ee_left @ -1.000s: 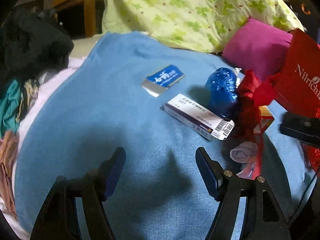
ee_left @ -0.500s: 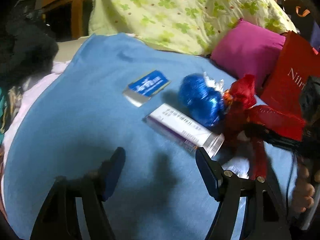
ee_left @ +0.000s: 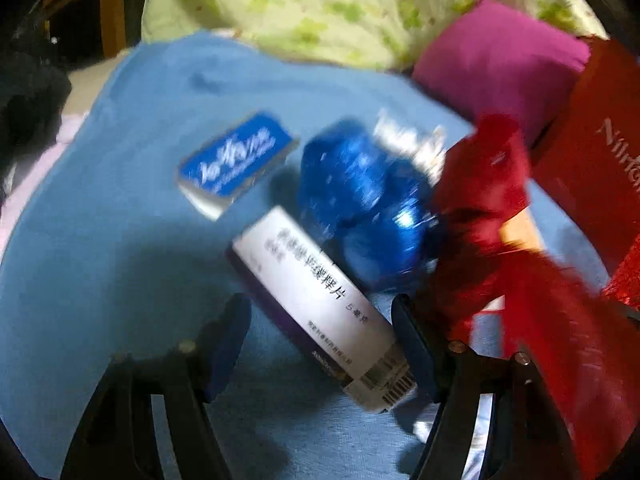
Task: Collect trash
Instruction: 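Move both tools back over the remaining trash on the blanket, then grasp the yellow medicine box with the right tool while the left tool grasps the white box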
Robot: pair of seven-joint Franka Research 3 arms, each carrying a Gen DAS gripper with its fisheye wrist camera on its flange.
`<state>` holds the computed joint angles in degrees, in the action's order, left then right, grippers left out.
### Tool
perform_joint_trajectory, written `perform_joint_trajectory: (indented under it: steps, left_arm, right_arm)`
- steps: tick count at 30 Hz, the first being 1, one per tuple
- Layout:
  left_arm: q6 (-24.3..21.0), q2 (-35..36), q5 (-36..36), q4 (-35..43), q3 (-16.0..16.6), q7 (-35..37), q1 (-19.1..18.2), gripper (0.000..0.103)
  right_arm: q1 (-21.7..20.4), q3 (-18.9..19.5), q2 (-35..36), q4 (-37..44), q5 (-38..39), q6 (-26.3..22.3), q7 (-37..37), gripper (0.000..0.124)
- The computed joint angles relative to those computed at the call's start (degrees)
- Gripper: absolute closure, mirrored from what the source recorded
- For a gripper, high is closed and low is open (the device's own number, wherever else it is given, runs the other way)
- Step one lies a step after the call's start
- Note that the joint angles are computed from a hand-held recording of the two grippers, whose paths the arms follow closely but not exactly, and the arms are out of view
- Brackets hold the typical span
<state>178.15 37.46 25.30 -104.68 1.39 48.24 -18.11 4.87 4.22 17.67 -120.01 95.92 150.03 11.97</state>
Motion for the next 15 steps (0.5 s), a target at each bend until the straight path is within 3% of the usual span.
perform_joint_trajectory:
  steps: [2,4,6,8,10,13,15]
  left_arm:
    - [-0.62,0.40,-2.18,-0.04,-5.30,2.11,4.95,0.028]
    - [-2.78,-0.07,-3.39,-0.22,-6.05,2.59,5.72,0.028]
    - [-3.68,-0.98,-4.59,-1.16,-6.94,2.72,6.69,0.028]
    - [-5.44,-2.18,-4.90,-2.07,-6.86,2.96,6.74,0.030]
    - [-7.01,-3.58,-4.02,-3.24,-5.86,3.11,5.85,0.036]
    - [-6.98,-5.94,-5.77,-6.59,-9.92,6.45,9.89,0.040]
    - [-6.91,-7.50,-6.32,-8.53,-10.33,7.65,10.64,0.040]
  right_arm:
    - [-0.13,0.10,0.64,0.50,-1.55,-1.30,1.74,0.106]
    - [-0.14,0.40,0.72,0.46,-2.07,-2.11,1.62,0.103]
    - [0.35,0.84,0.62,0.35,-2.54,-2.05,0.60,0.090]
    - [0.88,1.39,0.36,0.00,-2.00,-2.08,-1.46,0.050]
    - [1.87,1.71,0.58,0.02,-0.98,-0.70,-3.94,0.051]
    - [3.56,1.70,2.28,1.59,-3.26,4.06,-2.08,0.066]
    - [3.18,1.69,3.64,3.18,-4.17,4.96,0.70,0.067]
